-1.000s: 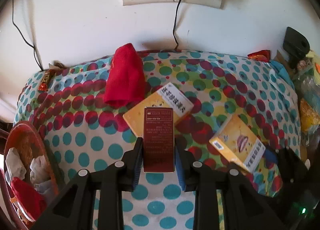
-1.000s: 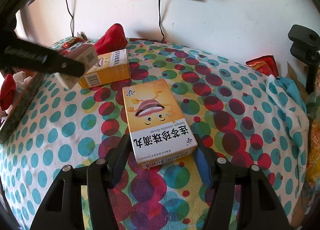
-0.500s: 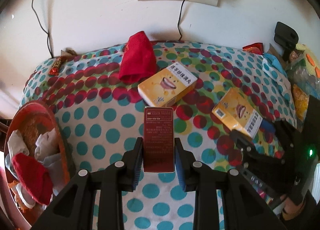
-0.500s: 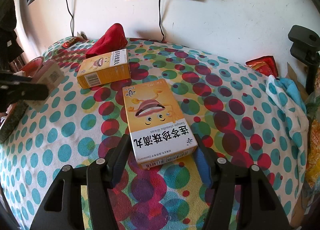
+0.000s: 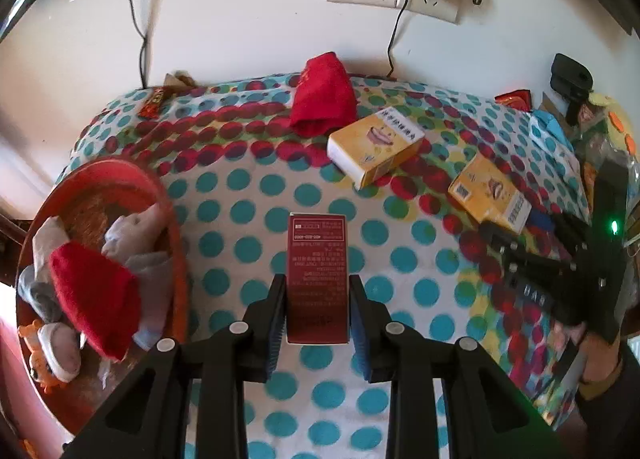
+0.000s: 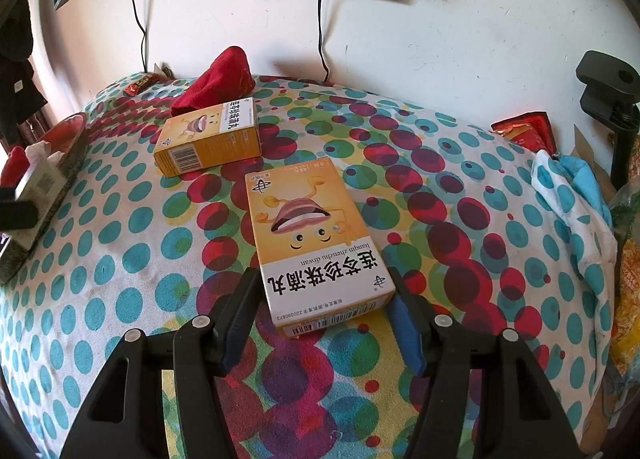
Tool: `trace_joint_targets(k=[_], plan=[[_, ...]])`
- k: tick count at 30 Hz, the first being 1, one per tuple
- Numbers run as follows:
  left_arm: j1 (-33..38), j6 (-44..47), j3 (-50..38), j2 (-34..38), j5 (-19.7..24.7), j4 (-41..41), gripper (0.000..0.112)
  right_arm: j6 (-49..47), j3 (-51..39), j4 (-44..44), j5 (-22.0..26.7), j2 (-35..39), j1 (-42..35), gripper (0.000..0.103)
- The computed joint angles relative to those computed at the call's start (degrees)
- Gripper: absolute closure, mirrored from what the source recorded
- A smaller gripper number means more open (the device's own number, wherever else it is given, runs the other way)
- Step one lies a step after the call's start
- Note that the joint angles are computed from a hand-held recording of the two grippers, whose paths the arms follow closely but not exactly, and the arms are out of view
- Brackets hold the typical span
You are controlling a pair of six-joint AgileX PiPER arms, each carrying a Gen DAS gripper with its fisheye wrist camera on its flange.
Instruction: Organize objects
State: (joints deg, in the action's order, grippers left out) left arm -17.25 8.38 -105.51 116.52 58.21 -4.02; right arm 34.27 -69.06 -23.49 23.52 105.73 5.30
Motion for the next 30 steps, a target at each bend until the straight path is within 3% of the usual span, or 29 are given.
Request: trace_joint_targets(k=[15,30], plan=[[8.32,6.20,16.56,-12.95,-5.10,-3.79,0.083,1.28,-0.28,-0.92,0.41,0.15,0.43,0.043],[20.51,10.39,18.55,-15.14,-4.99,-4.97,0.082,2.64,-0.61,-2.03,0.99,0.29,0.75,0.044]])
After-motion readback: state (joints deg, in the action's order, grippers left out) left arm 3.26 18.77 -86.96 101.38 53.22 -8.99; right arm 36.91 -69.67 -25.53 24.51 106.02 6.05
